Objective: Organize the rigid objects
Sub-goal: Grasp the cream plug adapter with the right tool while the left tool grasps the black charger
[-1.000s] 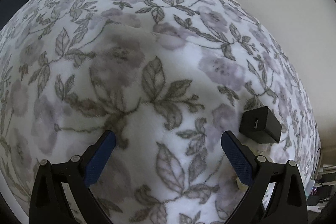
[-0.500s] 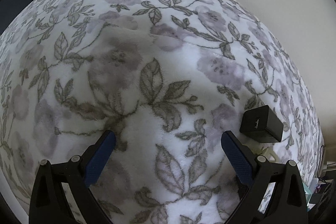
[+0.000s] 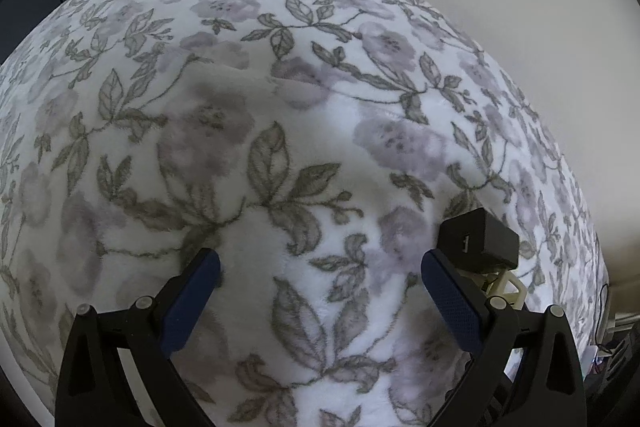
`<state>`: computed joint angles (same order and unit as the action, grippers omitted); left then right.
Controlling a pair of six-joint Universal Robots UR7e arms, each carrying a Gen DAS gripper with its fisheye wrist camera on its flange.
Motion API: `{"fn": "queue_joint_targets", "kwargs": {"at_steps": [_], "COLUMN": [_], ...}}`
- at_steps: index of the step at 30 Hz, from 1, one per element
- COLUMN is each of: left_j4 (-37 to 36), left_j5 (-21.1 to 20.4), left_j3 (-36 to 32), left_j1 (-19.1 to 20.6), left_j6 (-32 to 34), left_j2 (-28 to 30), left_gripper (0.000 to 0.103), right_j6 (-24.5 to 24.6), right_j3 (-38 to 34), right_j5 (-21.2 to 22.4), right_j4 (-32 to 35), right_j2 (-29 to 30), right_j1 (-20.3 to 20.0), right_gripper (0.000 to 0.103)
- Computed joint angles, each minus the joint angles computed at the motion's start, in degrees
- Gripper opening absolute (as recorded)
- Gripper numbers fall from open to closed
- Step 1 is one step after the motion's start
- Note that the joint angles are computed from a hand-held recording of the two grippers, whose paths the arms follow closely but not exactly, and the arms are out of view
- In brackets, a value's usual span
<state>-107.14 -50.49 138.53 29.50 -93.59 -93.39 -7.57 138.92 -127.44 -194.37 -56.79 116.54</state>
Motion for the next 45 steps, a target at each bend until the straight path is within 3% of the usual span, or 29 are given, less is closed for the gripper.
{"fn": "queue_joint_targets", "kwargs": {"at_steps": [5,14,18,25,39,41,43,45], "left_j4": [-2.1,-6.6,-12.2,-19.3,-31.1,-32.2,-32.5,-32.9], "left_j5": [0.2,1.2,0.9,0.7,1.6,1.8,2.1,2.2], "left_j3": [-0.2,-0.3,-0.1,-0.1,-0.2,0.3,0.6,0.8], "left_j1": [-0.2,-0.4,-0.1,0.3,2.1,2.1,1.9,1.7], "left_j6": [1.7,4.3,7.5,11.5,18.8,19.1,19.5,19.9], "left_j2": [1.9,3.9,6.1,9.8,15.6,15.6,15.3,14.9], "left_gripper": [0.101,0.100,0.101,0.100,0.100,0.094,0.066,0.062], "right_j6": [-0.8,2.0,4.8,5.0,6.9,6.7,6.6,6.7], "right_j3": [0.6,1.5,2.3,2.0,2.7,2.7,2.7,2.7], "right_j5": [1.4,1.2,3.7,1.6,3.3,3.2,3.3,3.2], "right_j4": [-1.7,0.0,2.1,4.0,7.5,7.7,7.9,8.1], "right_j2": [-0.4,-4.1,-7.1,-8.6,-11.7,-11.8,-11.8,-11.9], "right_j1": [-0.7,-2.7,-4.6,-3.8,-5.3,-5.3,-5.2,-5.2], "right_gripper": [0.057,0.057,0.057,0.057,0.057,0.057,0.057,0.057]}}
